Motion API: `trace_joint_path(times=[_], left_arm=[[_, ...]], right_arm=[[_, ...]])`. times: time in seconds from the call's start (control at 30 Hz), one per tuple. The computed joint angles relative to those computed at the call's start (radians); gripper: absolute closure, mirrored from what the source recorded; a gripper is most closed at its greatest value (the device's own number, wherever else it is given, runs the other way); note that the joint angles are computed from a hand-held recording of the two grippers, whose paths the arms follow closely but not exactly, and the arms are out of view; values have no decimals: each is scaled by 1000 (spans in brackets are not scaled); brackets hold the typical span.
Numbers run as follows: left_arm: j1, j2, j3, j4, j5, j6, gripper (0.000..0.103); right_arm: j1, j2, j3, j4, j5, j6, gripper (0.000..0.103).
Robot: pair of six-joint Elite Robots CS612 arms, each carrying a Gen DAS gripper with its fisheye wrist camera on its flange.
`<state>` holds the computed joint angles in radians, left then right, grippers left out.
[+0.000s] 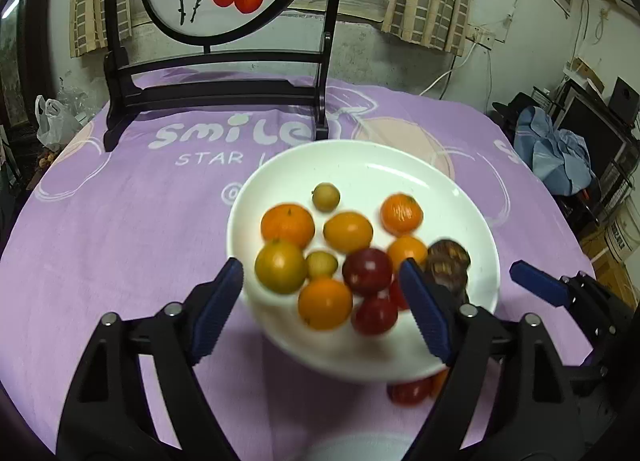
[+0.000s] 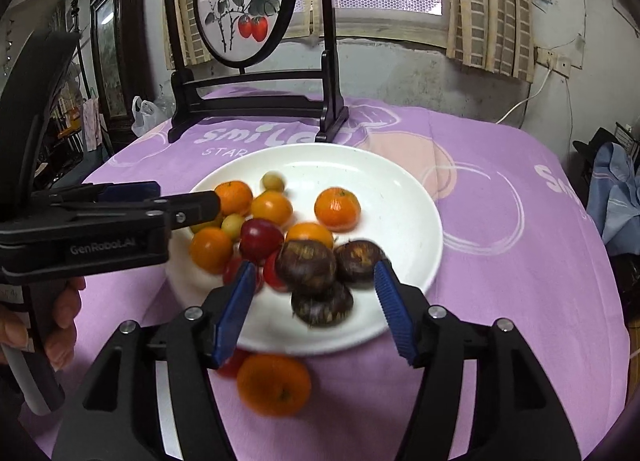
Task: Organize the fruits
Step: 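Carry both fruits over the white plate and open both tools, then grasp the orange with the right tool while the left tool grasps the red tomato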
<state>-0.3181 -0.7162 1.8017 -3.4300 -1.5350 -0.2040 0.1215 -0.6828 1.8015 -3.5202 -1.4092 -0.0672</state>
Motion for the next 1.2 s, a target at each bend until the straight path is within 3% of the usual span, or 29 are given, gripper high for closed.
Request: trace_joint_path(times=[0.27, 0.57, 0.93, 1.2], left_arm=[[-18, -25, 124, -94, 27, 28, 13], [-16, -18, 200, -126, 6, 16, 12], [3, 2, 196, -142, -50, 42, 12], [1, 5, 192, -139, -38, 61, 12]], right_arm=[[-8, -19, 75, -24, 15, 22, 41], [3, -30, 129, -9, 1, -9, 41], [52, -3, 67, 94, -119, -86, 41], [55, 23, 4, 146, -139, -61, 43]])
